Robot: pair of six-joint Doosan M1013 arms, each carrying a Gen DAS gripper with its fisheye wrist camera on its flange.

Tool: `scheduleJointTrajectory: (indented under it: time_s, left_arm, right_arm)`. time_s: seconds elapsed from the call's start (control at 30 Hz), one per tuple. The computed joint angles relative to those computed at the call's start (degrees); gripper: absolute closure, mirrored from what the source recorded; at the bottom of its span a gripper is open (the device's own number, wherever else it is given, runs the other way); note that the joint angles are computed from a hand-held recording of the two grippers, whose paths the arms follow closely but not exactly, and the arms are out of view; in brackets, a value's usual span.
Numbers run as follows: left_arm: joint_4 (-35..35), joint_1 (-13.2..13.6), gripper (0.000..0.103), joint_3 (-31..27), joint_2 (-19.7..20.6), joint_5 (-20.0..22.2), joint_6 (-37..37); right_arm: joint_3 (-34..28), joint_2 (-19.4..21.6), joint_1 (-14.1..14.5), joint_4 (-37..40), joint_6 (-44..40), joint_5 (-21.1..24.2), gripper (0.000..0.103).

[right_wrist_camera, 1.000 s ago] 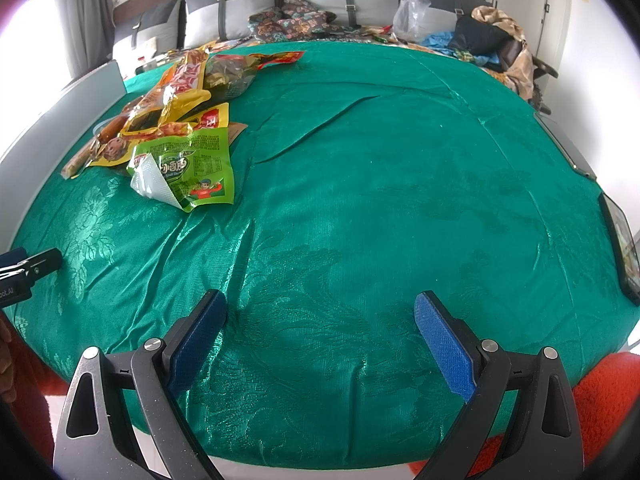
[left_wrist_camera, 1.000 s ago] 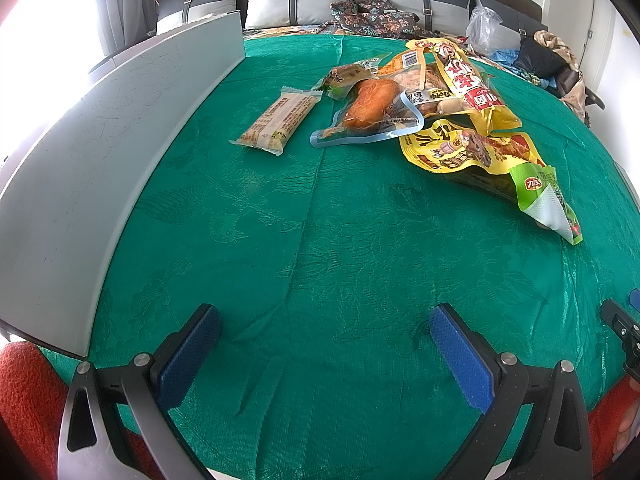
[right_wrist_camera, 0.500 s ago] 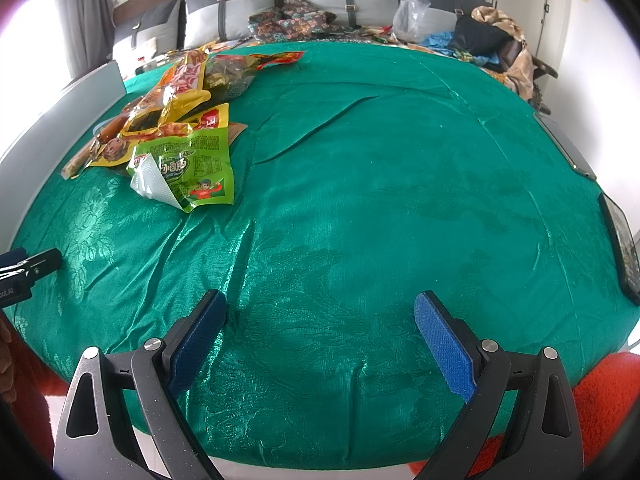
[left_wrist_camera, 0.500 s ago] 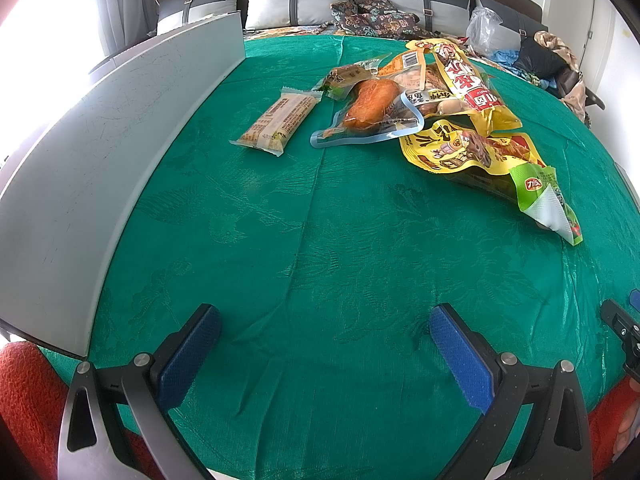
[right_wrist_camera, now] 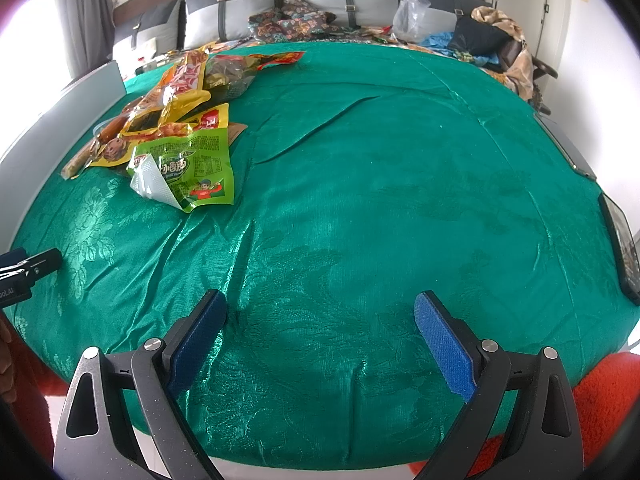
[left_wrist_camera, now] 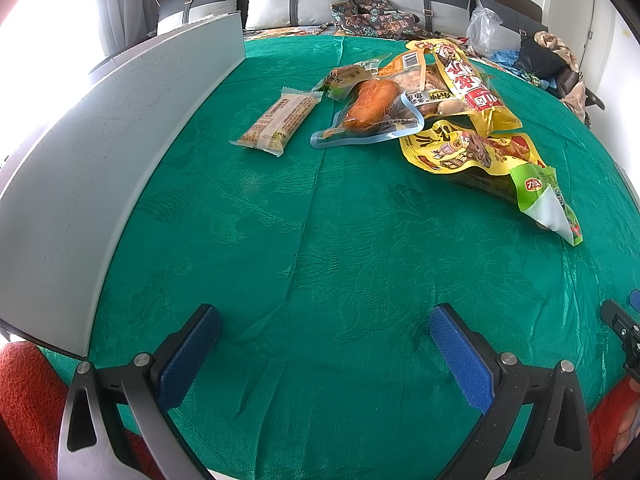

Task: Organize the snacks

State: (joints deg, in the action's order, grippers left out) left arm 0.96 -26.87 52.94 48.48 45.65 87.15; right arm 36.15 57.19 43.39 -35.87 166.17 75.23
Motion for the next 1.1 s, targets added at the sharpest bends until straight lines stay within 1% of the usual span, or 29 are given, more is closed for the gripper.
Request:
scheduleJointTrajectory:
  time_s: [0.73, 0.83, 1.0, 1.1]
  left_arm:
    - [-0.05, 0.00, 0.000, -0.01, 0.02, 0.08, 0.02]
    - [-0.65, 0.10, 0.000, -1.01, 0.40, 1.68, 0.83]
    - [-3.11, 0.57, 0.000, -5.14, 2.05, 7.82, 3.95]
    - [-7.92, 1.26, 0.000, -5.93, 2.20, 9.44, 6.24]
  right_arm:
    - [-0.01, 0.00, 0.00, -0.01, 0.00, -0.01, 0.006]
    - [-0.01, 0.01, -0.01, -0.01, 0.00, -0.03, 0.006]
    - [0.00, 0.02, -0.01, -0.01, 0.00, -0.05, 0.006]
    - [0.02, 0.02, 0.00, -0.03, 0.01, -0.08, 0.006]
